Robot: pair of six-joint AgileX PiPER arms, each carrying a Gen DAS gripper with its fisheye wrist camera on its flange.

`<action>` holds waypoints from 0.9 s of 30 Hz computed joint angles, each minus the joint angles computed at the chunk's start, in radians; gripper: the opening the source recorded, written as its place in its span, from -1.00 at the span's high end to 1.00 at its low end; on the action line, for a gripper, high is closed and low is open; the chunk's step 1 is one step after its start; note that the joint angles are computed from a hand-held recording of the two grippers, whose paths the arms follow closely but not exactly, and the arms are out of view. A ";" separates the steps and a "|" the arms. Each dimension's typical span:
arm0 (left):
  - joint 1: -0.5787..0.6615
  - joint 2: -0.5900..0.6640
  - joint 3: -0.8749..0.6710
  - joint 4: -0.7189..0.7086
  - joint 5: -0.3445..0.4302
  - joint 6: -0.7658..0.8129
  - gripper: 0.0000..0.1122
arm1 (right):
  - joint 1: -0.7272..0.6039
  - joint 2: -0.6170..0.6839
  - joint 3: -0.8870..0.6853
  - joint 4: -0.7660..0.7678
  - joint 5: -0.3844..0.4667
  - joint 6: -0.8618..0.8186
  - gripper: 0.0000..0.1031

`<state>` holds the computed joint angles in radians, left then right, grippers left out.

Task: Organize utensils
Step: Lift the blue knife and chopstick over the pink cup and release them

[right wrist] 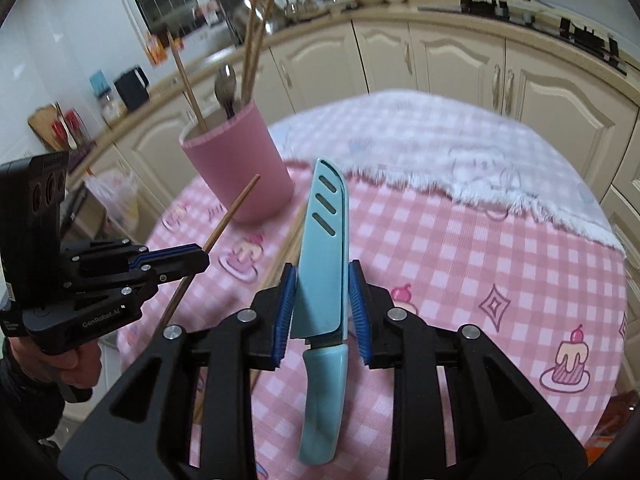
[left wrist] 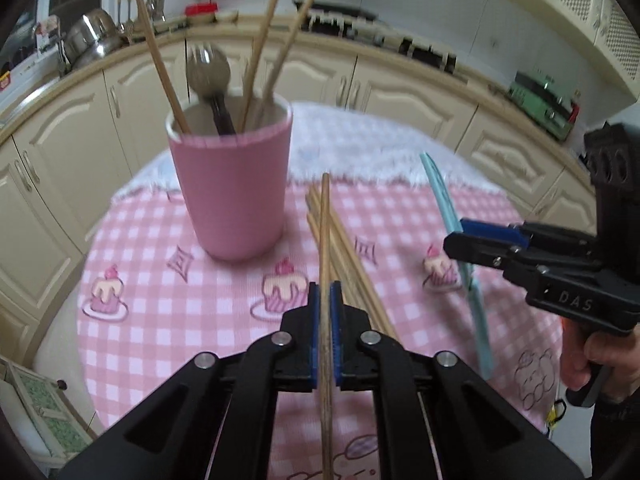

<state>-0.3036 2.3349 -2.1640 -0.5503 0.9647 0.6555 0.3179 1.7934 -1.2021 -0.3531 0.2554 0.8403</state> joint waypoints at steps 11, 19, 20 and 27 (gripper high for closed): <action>0.045 -0.109 0.128 -0.240 -0.208 0.128 0.92 | -0.002 -0.042 0.033 -0.228 -0.097 0.218 0.49; 0.046 -0.151 0.150 -0.391 -0.337 0.237 0.92 | 0.001 -0.064 0.014 -0.508 -0.130 0.475 0.49; 0.047 -0.153 0.147 -0.403 -0.347 0.244 0.92 | -0.001 -0.065 0.007 -0.514 -0.135 0.479 0.49; 0.051 -0.121 0.035 -0.460 -0.420 0.233 0.92 | -0.028 -0.060 -0.131 -0.271 -0.142 0.187 0.49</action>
